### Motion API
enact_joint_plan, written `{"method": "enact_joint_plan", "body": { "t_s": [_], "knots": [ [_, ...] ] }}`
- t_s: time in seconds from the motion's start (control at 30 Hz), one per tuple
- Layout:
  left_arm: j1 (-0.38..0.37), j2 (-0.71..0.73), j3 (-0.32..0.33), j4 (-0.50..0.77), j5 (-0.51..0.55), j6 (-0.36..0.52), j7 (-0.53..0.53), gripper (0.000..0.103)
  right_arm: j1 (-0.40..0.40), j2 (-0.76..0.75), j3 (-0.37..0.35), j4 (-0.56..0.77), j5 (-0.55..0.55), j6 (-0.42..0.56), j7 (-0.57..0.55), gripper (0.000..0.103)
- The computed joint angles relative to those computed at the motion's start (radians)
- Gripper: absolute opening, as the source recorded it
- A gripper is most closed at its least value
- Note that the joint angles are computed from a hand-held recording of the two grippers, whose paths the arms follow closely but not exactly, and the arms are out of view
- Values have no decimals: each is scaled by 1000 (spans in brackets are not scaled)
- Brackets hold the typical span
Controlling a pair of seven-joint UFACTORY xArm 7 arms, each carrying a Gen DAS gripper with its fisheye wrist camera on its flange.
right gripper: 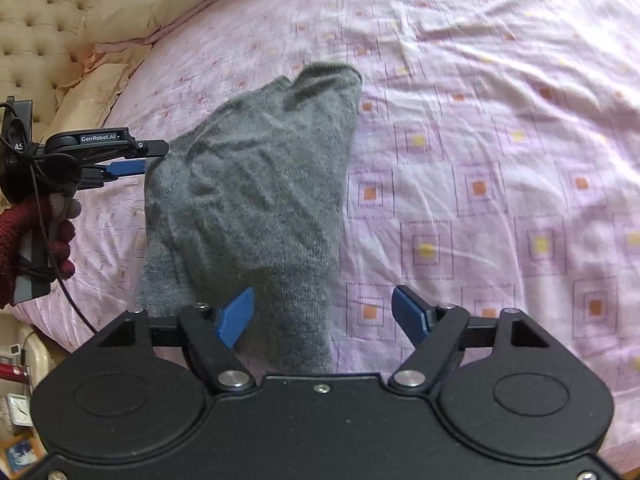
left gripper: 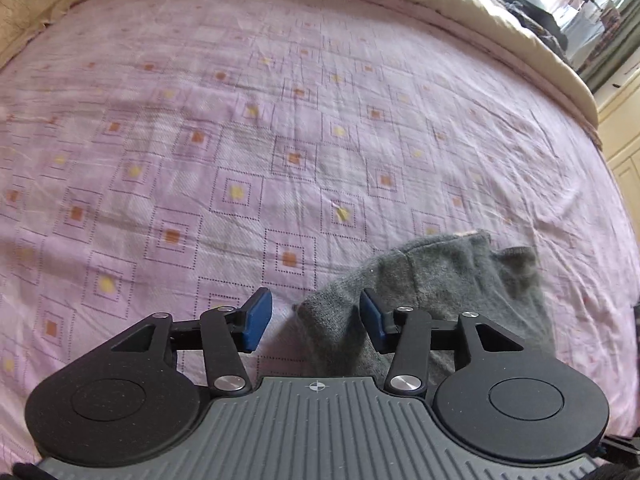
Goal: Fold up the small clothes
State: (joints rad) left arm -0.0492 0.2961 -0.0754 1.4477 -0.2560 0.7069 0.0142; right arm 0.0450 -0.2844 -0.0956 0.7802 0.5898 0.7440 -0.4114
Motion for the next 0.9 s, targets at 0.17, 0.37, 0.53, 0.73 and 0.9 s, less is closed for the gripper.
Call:
{"method": "enact_joint_plan", "body": {
  "t_s": [0.17,0.37,0.53,0.73,0.9],
  "knots": [
    [-43,-174,-3,-184,59,-108,-3,64,44,16,35,9,-19,-133,-47,83],
    [-94,-270,-23,-313,42,-144,87,66,79,155,78,111,-43,-215,-36,83],
    [-119,-272,-23,-366,59,-124,159,66,59,285,113,207,-176,-226,54,83],
    [-99,-267,3,-388,79,-56,113,77,5,396,117,310,-297,-166,214,96],
    [-86,-287,8,-393,77,-30,92,77,-21,390,118,316,-319,-176,250,96]
  ]
}}
